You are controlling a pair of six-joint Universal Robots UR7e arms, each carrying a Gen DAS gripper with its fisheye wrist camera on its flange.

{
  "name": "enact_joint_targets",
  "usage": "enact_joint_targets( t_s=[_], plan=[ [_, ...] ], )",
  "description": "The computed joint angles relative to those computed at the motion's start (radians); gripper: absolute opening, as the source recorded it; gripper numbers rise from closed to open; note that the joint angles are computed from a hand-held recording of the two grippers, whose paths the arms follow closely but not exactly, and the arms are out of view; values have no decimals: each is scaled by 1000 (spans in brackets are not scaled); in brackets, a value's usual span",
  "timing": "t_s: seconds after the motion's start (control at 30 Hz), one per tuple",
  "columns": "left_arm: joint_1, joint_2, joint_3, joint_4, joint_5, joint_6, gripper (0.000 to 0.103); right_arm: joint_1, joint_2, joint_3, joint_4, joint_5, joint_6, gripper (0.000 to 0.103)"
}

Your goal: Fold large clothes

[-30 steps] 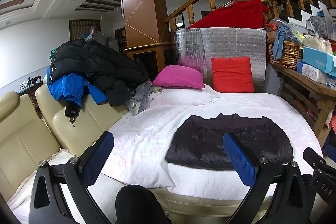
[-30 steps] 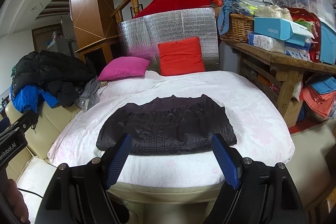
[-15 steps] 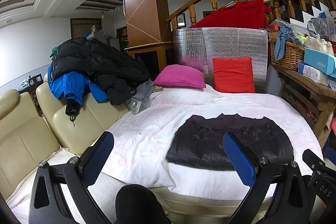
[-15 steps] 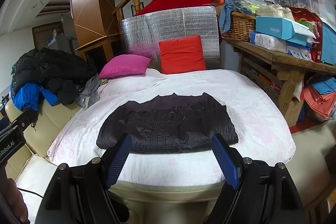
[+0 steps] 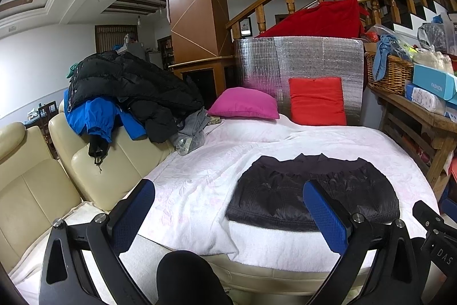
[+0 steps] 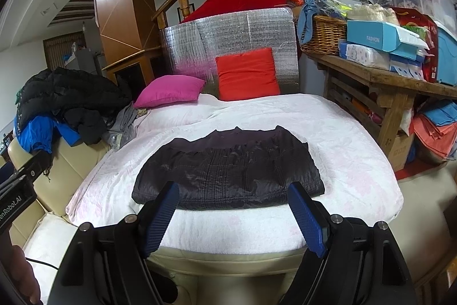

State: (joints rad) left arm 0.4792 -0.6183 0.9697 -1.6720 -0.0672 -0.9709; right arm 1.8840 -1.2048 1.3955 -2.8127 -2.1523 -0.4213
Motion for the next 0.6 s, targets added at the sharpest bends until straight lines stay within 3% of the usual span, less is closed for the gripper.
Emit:
enact_joint_targets(
  t_s=[0.6],
  plan=[
    [3,-4,10,-26,-1,23,103,1,1,-2,4,-2,8,81]
  ],
)
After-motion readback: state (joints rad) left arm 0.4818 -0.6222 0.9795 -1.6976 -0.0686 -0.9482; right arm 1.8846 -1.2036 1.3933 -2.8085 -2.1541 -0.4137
